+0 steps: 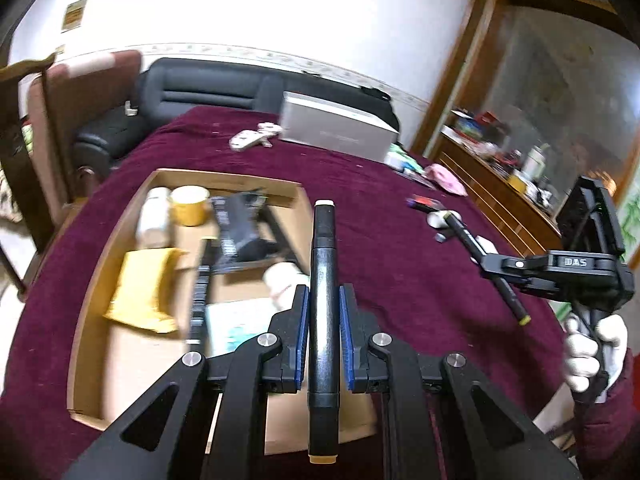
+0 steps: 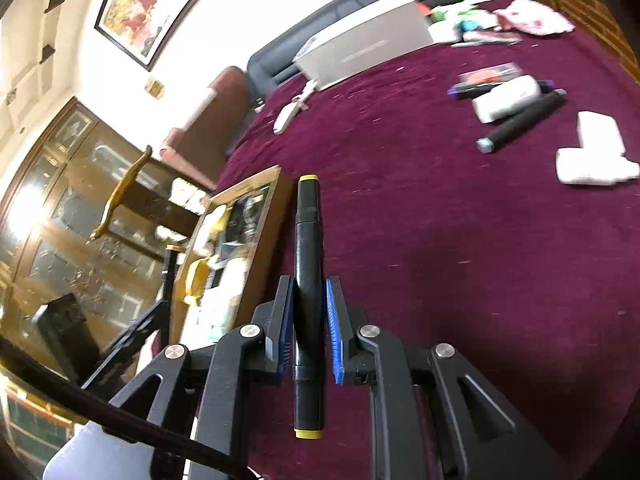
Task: Organize objects
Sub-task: 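Carry both markers over the cardboard tray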
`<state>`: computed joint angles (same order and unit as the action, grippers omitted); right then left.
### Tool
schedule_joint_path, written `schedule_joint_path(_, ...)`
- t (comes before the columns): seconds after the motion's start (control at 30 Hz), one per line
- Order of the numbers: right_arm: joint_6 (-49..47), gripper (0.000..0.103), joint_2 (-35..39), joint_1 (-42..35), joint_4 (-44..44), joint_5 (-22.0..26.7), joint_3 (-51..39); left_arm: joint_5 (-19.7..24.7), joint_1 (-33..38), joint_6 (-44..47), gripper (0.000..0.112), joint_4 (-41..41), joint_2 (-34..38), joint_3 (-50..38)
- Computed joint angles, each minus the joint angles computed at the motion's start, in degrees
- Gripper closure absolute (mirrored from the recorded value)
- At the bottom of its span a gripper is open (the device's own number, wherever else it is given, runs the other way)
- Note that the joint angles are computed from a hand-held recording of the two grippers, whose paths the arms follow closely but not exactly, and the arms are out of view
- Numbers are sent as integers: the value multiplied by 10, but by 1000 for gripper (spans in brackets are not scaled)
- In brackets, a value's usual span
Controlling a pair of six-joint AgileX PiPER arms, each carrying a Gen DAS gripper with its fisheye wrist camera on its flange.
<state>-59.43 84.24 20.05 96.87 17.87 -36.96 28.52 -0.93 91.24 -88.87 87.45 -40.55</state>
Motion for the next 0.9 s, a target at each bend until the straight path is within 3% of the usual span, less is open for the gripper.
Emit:
schedule_joint_path(0.3,62,89,134,87,-42,12,-141,33,92,18,100,12,45,-4)
schedule_joint_path(0.67,403,89,306,178,-368,43,-367,-11,107,-31,100,56,112,-43)
schedule_joint_path(0.9,554,89,375,200,-503,66,-472,-24,99,-44,100,73,144,-67)
